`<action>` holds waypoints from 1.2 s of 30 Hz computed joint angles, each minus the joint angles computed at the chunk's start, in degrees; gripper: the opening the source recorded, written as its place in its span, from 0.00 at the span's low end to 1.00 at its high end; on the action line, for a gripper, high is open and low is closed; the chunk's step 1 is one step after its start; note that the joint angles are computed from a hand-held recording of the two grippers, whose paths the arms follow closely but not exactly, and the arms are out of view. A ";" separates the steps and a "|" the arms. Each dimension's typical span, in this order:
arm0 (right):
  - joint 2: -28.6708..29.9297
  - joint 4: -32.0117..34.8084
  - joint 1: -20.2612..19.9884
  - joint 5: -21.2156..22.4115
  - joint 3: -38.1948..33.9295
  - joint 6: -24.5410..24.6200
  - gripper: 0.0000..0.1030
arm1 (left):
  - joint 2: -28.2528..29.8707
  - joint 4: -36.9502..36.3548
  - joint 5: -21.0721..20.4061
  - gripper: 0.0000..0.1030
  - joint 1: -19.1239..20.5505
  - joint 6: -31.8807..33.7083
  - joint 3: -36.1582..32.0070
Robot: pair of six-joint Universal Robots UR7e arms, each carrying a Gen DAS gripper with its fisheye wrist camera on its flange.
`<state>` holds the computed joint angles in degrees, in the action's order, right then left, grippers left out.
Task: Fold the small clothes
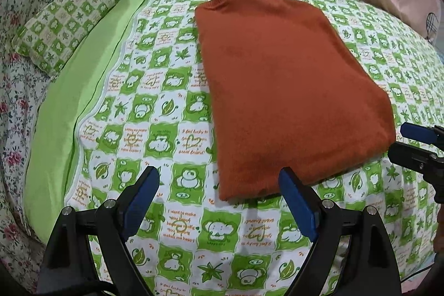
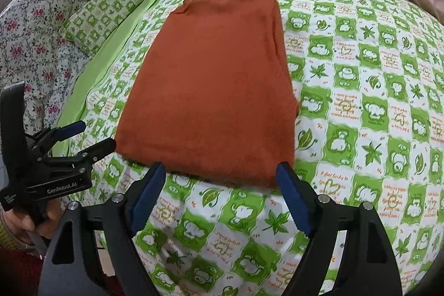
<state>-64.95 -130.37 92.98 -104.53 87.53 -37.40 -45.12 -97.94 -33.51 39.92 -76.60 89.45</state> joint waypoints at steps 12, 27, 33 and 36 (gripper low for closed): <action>1.87 0.24 0.17 0.43 -3.03 1.31 0.80 | 1.43 -2.50 0.01 0.86 1.16 3.50 -2.19; 4.24 1.19 0.74 1.09 -6.19 1.53 0.80 | 3.61 -1.71 0.91 0.86 2.23 3.79 -6.27; 5.00 1.66 0.86 1.36 -7.41 1.65 0.80 | 4.25 -0.24 0.73 0.87 2.62 3.46 -7.50; 5.34 1.60 0.97 1.43 -7.83 1.63 0.80 | 4.29 -0.26 0.87 0.87 2.65 3.41 -7.54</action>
<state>-59.61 -128.77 93.96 -103.11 79.70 -35.77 -40.83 -98.20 -32.64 42.57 -73.20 81.92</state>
